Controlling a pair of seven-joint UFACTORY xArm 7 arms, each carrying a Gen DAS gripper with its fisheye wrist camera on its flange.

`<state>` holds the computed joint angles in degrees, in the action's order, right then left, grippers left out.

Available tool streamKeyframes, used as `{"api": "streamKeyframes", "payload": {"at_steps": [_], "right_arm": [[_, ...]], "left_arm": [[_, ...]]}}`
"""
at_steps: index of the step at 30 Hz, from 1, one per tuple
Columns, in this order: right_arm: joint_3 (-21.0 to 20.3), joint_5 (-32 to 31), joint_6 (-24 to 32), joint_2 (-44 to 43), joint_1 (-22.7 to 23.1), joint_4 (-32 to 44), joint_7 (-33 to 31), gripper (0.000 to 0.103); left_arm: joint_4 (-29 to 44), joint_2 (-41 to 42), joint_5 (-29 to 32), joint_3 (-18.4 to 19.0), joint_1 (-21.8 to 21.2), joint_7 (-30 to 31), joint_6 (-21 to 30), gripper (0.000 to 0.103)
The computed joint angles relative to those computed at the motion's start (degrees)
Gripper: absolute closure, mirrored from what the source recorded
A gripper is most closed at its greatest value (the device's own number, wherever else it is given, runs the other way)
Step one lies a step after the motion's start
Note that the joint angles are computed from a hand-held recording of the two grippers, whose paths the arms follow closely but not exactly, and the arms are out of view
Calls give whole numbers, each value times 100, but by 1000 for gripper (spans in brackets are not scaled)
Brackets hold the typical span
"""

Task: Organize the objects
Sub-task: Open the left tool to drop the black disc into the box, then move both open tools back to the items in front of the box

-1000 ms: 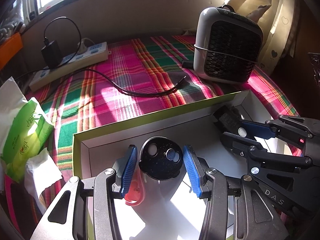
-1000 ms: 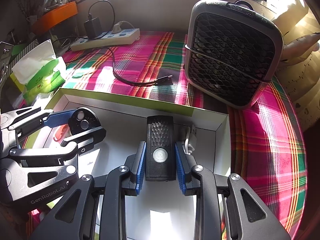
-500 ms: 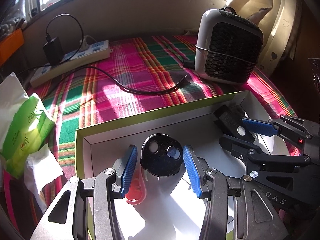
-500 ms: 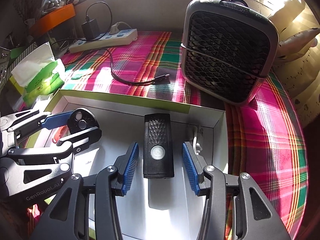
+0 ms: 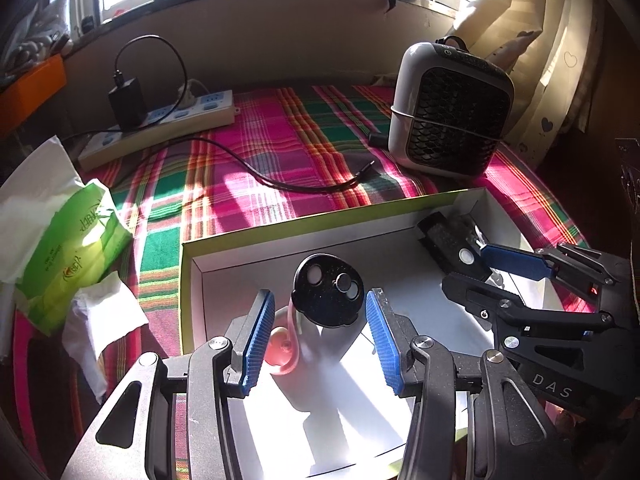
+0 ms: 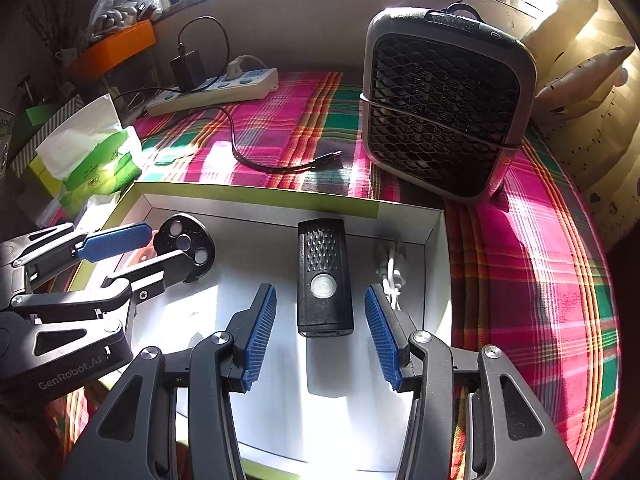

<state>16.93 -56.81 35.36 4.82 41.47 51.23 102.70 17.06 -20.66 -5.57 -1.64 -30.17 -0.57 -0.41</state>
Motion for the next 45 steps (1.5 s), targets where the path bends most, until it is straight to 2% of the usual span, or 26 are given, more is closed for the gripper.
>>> {"api": "streamKeyframes", "payload": {"at_steps": [5,8,11,14,17,24,32,37,45], "right_arm": [[99,-171,95,-181,59,-92,305,55],[204,-239,267,-284,108,-118,414,55],[303,-277,371,-391,145,-172,585,55],[413,-309,506,-501,187,-218,746,55],[538,-347,751,-552,253,-201,836,55],[748,-392,1016,-757,384,-325,1225,55],[1032,-292,1443,-949,572,-432,1401,55],[1139,-263,1463,-1052,646,-559,1593,55],[1257,-138,1689,-987,825,-595,1668,55]], "left_arm": [[-273,-440,-4,8,-46,-78,11,57],[-460,-744,114,-274,189,-252,17,57],[-628,-1035,109,-38,-45,-263,93,57],[-817,-1336,175,-176,55,-375,124,57],[-981,-1649,172,-37,-72,-400,222,57],[-1321,-2275,208,-49,-83,-531,424,57],[-1775,-3057,50,455,-357,-371,647,57],[-1998,-3499,-71,684,-423,-150,875,57],[-2284,-4182,-235,713,-335,87,1355,57]]}}
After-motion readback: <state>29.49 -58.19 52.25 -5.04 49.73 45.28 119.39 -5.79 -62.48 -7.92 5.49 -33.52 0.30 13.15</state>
